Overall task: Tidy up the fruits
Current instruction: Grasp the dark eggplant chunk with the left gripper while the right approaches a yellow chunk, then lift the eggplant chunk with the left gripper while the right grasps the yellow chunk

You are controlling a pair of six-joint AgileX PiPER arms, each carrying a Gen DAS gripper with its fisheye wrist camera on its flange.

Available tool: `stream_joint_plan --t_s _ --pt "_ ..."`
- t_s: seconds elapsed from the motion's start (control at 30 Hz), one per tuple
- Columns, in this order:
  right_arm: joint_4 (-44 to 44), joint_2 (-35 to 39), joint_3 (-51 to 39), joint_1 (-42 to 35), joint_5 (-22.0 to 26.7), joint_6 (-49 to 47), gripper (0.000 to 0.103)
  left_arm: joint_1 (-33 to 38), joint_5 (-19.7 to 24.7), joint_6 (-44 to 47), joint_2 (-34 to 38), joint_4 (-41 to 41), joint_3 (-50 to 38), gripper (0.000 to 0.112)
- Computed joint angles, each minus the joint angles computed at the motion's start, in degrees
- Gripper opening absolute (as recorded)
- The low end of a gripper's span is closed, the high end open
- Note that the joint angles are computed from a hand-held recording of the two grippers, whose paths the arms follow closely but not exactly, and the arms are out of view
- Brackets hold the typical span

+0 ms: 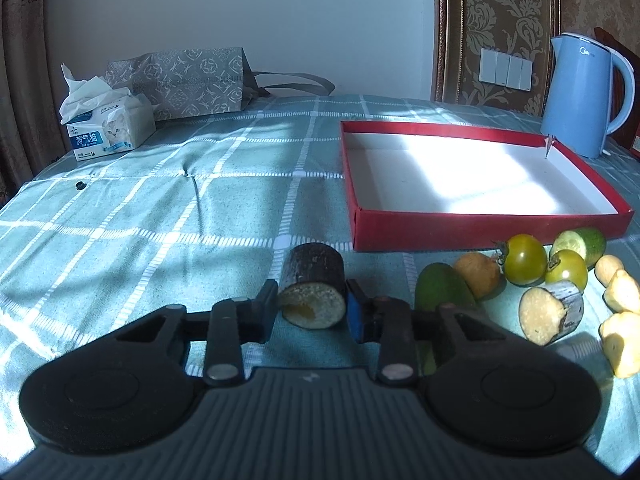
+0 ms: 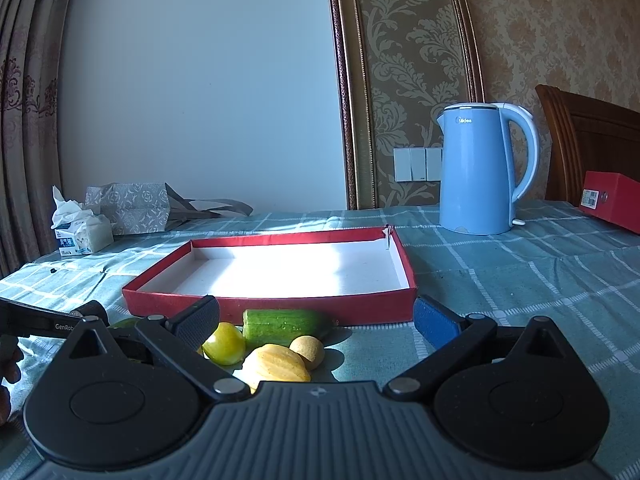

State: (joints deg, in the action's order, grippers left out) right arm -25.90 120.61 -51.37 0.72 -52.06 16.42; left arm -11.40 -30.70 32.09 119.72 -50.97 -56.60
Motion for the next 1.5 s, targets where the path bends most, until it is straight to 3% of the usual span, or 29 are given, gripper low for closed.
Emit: stream_joint_plan --t_s 0.43,0.77,0.9,1.1,1.5 --pt "-0.2 0.4 -0.1 -0.2 -0.1 0.2 0.103 -0.3 -3.8 -4.0 -0.5 1.4 1.7 0.031" --pt "-3.7 -1.9 1.3 0.6 3.5 1.8 0.103 0.4 -2.8 -2.9 -0.3 0.3 1.1 0.031" --pt "-4.3 -5.2 2.8 1.6 7.3 1.4 0.103 0.7 -2.4 -3.5 -0.5 0.8 1.2 0.031" --pt "0.7 -5.8 5.7 2.5 3.9 -4.4 0.103 0.9 -1.8 -2.9 -0.3 0.6 0.9 0.031" --pt "1.8 -4.3 3.8 2.0 4.3 -3.6 0.103 1.0 -0.2 -2.0 0.0 0.2 0.1 0.032"
